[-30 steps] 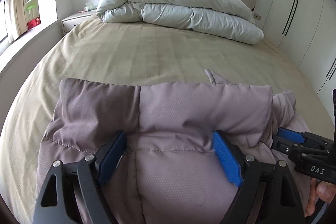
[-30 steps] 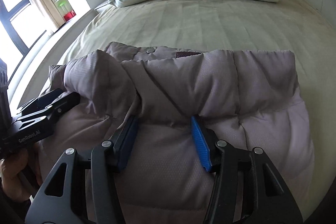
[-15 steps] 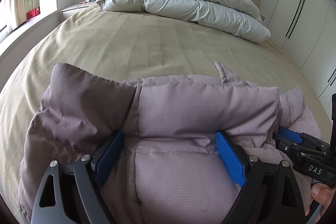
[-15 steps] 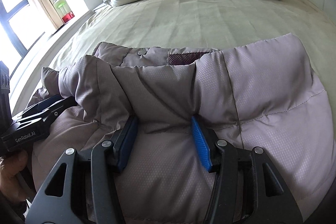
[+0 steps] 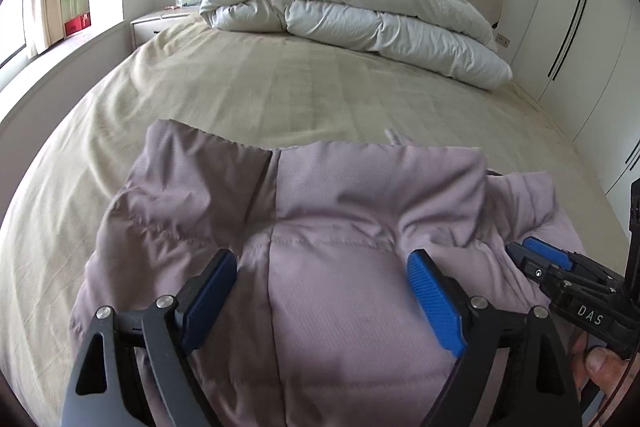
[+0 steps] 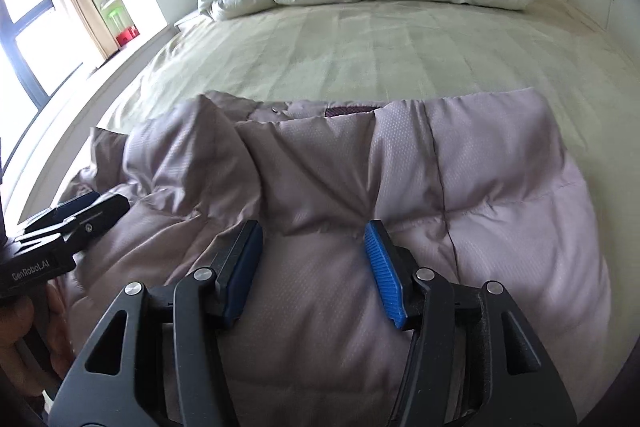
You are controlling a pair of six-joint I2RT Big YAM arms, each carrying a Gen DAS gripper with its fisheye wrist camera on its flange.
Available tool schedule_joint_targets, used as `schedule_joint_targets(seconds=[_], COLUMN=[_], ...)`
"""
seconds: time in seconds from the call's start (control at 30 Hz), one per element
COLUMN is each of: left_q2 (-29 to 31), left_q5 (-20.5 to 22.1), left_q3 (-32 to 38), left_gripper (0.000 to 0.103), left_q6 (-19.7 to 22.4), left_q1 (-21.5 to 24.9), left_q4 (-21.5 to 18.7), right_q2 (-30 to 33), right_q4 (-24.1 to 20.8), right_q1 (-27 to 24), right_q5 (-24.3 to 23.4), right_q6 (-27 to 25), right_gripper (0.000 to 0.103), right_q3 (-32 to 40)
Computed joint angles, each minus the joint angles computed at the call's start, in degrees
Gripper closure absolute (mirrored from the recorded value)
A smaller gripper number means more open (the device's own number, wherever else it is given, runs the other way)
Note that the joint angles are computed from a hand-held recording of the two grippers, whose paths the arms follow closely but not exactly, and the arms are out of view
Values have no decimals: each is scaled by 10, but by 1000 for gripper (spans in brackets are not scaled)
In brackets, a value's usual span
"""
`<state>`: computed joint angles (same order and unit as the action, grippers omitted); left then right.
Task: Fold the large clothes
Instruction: 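Lay the folded hem on the coat and open both grippers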
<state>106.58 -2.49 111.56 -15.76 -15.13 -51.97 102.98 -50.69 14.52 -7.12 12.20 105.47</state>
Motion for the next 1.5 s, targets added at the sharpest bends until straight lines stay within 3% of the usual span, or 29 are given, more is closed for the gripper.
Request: schedule_joint_targets(seconds=[0.07, 0.13, 0.23, 0.3, 0.7, 0.83, 0.9, 0.93, 0.97, 1.0, 1.1, 1.13, 1.17, 1.23, 1.3, 1.5], left_q2=[-34, -37, -20, -15, -11, -14, -16, -16, -16, -16, -15, -15, -15, -14, -13, -13], left_q5=[-16, -49, -28, -21, -39, -30, -27, -28, -28, -28, -24, -26, -26, -25, -21, -2], left_q3=[-38, -49, -45, -44, -70, -77, -82, -83, -83, -83, -83, -83, -83, -83, -84, -83], left_gripper=[14, 11, 4, 3, 0, 0, 0, 0, 0, 0, 0, 0, 0, 0, 0, 0], left_q6=[29, 65, 37, 37, 53, 51, 51, 52, 52, 52, 52, 52, 52, 53, 52, 47], left_q1=[-16, -31, -21, -17, -21, -18, -17, -17, -16, -16, -16, -17, -17, -17, -16, -11], left_q4=[18, 11, -3, -2, 36, 45, 50, 51, 51, 53, 54, 54, 56, 60, 64, 67], right_q2=[-48, -80, -78, -75, -85, -87, -108, -114, -111, -99, -42, -42, -56, -66, -68, -69], right_q4=[35, 43, 8, 18, 94, 50, 78, 90, 87, 69, -4, 11, 54, 93, 106, 120], right_q1=[4, 14, 34, 35, 38, 26, 16, 11, 5, 0, -17, -24, -30, -33, -29, -31], right_q5=[-8, -1, 51, 55, 65, 26, 34, 48, 61, 74, 91, 68, 55, 54, 70, 57], right_q6=[5, -12, -61, -79, -63, -52, -27, -18, -14, -15, -33, -31, -26, -20, -25, -14], right_gripper=[50, 50, 49, 49, 48, 48, 48, 45, 33, 27, 22, 21, 20, 20, 20, 19], right_q3=[-52, -86, -89, -98, -153, -120, -126, -125, -116, -97, -50, -66, -98, -127, -135, -147])
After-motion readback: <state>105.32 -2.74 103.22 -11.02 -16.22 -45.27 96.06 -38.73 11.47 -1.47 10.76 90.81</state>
